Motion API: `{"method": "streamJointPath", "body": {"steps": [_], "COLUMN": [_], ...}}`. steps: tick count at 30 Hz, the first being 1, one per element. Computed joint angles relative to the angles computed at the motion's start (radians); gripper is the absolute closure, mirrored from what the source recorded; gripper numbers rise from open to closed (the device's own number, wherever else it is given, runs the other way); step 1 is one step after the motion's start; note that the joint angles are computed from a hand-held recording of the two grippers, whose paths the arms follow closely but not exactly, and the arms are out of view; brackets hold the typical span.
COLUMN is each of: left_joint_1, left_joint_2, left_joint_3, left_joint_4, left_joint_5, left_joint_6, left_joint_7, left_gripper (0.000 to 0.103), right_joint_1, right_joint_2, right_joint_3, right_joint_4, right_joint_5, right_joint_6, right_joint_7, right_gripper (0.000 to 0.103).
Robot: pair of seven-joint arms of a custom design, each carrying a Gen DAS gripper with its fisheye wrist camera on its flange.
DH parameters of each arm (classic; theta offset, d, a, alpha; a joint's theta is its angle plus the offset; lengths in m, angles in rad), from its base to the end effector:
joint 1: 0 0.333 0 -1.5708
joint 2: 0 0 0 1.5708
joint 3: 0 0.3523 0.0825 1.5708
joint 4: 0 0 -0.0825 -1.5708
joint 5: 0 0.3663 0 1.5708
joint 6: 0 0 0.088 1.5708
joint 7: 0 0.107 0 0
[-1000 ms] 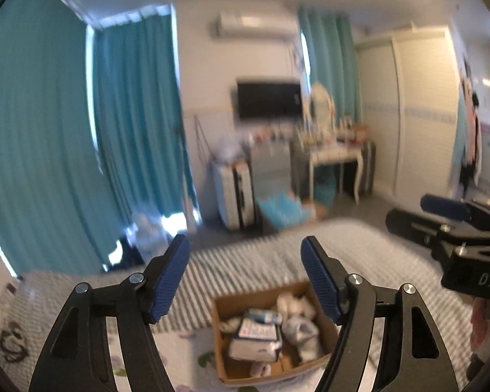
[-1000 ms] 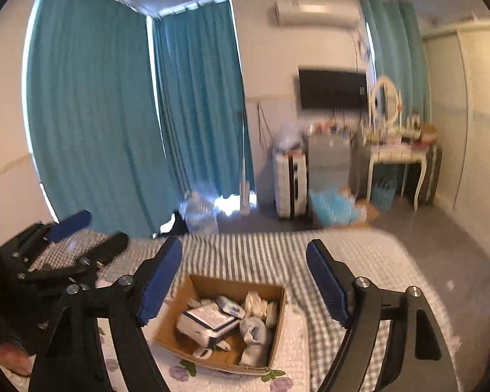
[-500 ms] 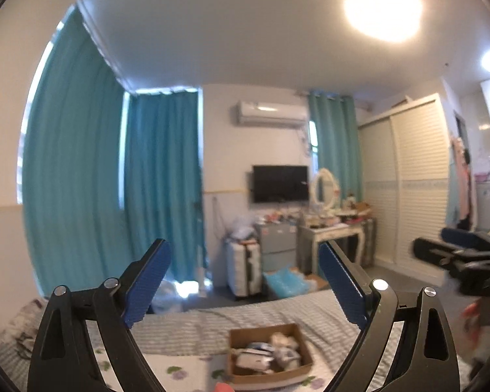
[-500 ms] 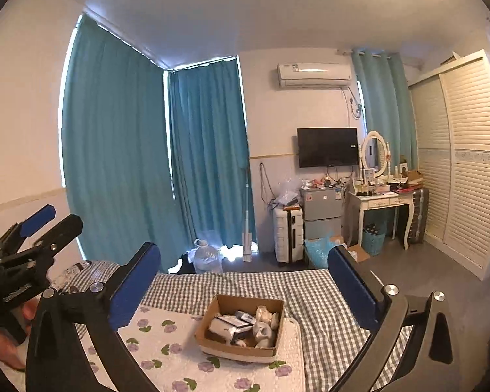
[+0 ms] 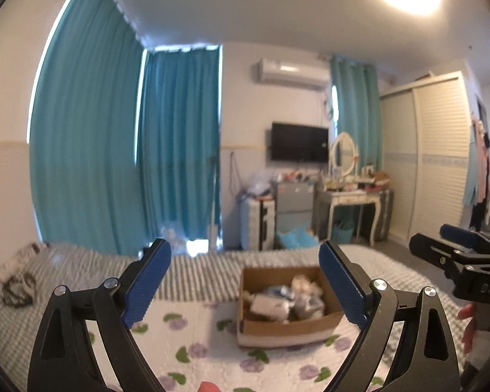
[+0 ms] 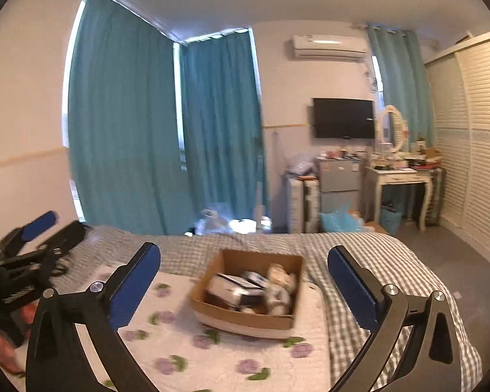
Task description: Organize soft objects
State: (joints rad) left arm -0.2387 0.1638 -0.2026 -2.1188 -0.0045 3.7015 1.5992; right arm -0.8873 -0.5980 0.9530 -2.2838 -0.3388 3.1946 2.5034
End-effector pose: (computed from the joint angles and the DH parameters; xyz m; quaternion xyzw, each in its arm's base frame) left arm 0.5362 -0.2425 0.5629 -0.4082 0.6383 -0.5527 0.3471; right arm 0.4511 0.1828 0.6422 -0.4870 0.6267 -0.4389 0.4213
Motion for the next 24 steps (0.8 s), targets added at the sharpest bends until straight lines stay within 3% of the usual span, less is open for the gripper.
{"method": "streamJointPath", "body": {"steps": [2,4,8,11,15,18,24], "left_joint_1": [-0.038,-0.084,-0.108,-0.100,-0.143,-0.127,-0.148], "left_joint_2": [0.041,0.070,0.103,0.104,0.119,0.123,0.108], "left_joint_3": [0.015,0.039,0.041,0.031,0.053,0.034,0.047], "left_joint_4": [0.019,0.023,0.015,0.014,0.031,0.033,0.017], "left_joint_5": [-0.071,-0.152,-0.209,-0.203,-0.252,-0.229,-0.240], "left_joint_6": [-0.008,-0.002,0.015,-0.009,-0.033,-0.053,-0.049], "left_joint_7": [0.065,0.144,0.195,0.183,0.245,0.215,0.226], "left_gripper": [0.010,0.010,0.010,0.010,0.010,0.010,0.010], "right_joint_1": [-0.102,-0.150,-0.222,-0.231,-0.219,-0.214,-0.206], "right_joint_2": [-0.018,-0.009,0.020,0.039,0.056,0.068,0.062], "right_joint_3": [0.081,0.123,0.185,0.195,0.190,0.195,0.196], "right_joint_4": [-0.029,-0.043,-0.056,-0.072,-0.092,-0.090,-0.088], "right_joint_5": [0.014,0.037,0.058,0.075,0.099,0.118,0.125], "right_joint_6": [0.061,0.085,0.099,0.107,0.118,0.111,0.105], "right_joint_7": [0.041,0.039,0.003,-0.024,-0.050,-0.060,-0.073], "right_gripper": [0.000,0.000,0.000,0.000,0.000,0.000,0.000]}}
